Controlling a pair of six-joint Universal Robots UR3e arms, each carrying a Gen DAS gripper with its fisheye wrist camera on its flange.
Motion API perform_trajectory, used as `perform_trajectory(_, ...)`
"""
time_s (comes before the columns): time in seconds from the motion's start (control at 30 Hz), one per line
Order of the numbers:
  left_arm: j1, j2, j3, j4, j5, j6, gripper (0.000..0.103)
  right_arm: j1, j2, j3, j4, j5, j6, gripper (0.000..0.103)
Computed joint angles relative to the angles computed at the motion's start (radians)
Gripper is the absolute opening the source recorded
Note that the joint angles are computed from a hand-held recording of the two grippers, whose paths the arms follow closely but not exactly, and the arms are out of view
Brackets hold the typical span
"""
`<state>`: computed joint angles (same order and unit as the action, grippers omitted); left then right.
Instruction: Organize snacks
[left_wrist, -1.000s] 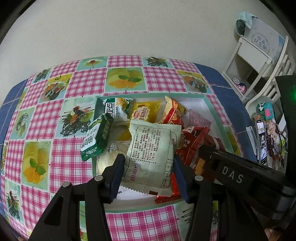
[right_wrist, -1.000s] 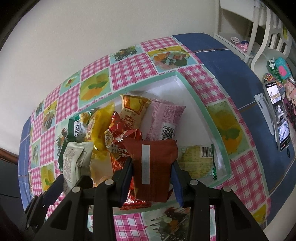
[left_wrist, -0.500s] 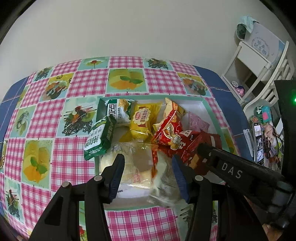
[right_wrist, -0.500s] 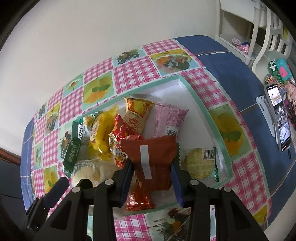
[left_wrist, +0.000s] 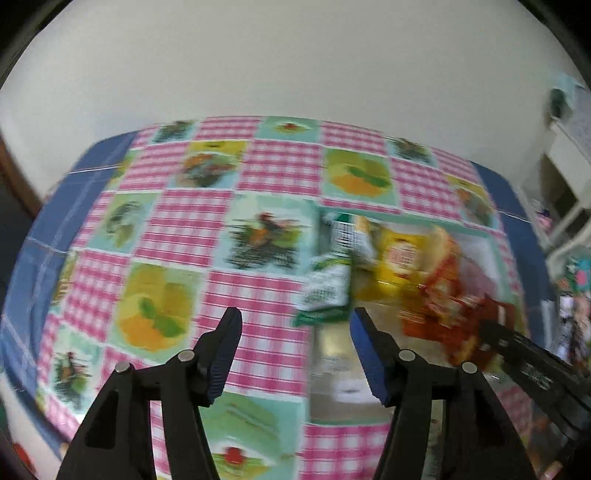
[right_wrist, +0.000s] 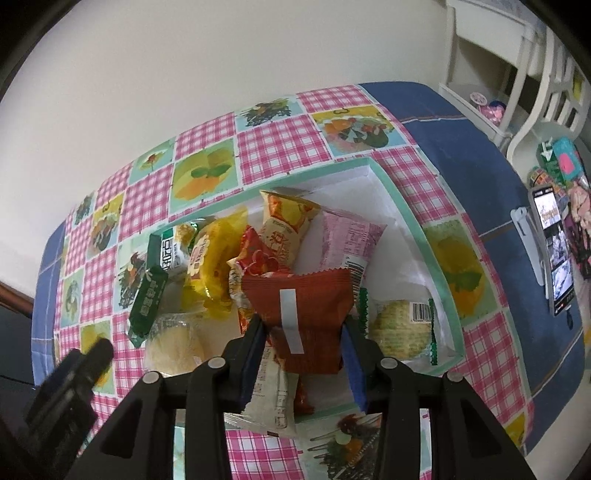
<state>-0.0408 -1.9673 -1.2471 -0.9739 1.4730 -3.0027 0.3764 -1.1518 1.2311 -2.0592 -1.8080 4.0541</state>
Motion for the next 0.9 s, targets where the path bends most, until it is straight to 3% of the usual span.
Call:
perform_trajectory(0.1, 0.004, -0.010, -0.001, 0.027, 0.073, -0.009, 0.062, 0.016, 0.032, -0.045, -0.001, -0.004, -0.016, 0.071)
perform_trajectory(0.3, -0.021, -0.020, -0.018, 0.069, 0.215, -0.006, 0.062, 0.065, 0.127, -0.204, 0.081, -0.046, -0.051, 0.086)
perform_trajectory(0.43, -0.006, -0.002, -0.036, 0.060, 0.209, -0.002, 0.062, 0.094, 0.176, -0.280, 0.114, -0.073, -0.066, 0.103)
perform_trajectory(0.83, 0.081, 0.114, -0.196, 0.115, 0.193, 0.049, 0.062, 0.169, 0.203, -0.312, 0.124, -0.137, -0.028, 0.103)
perform_trajectory(0.87, 0.089, 0.127, -0.213, 0.121, 0.187, 0.057, 0.063, 0.177, 0.199, -0.307, 0.125, -0.143, -0.021, 0.103)
perform_trajectory(0.9, 0.097, 0.144, -0.234, 0.128, 0.180, 0.066, 0.071, 0.185, 0.195, -0.300, 0.123, -0.149, -0.016, 0.103)
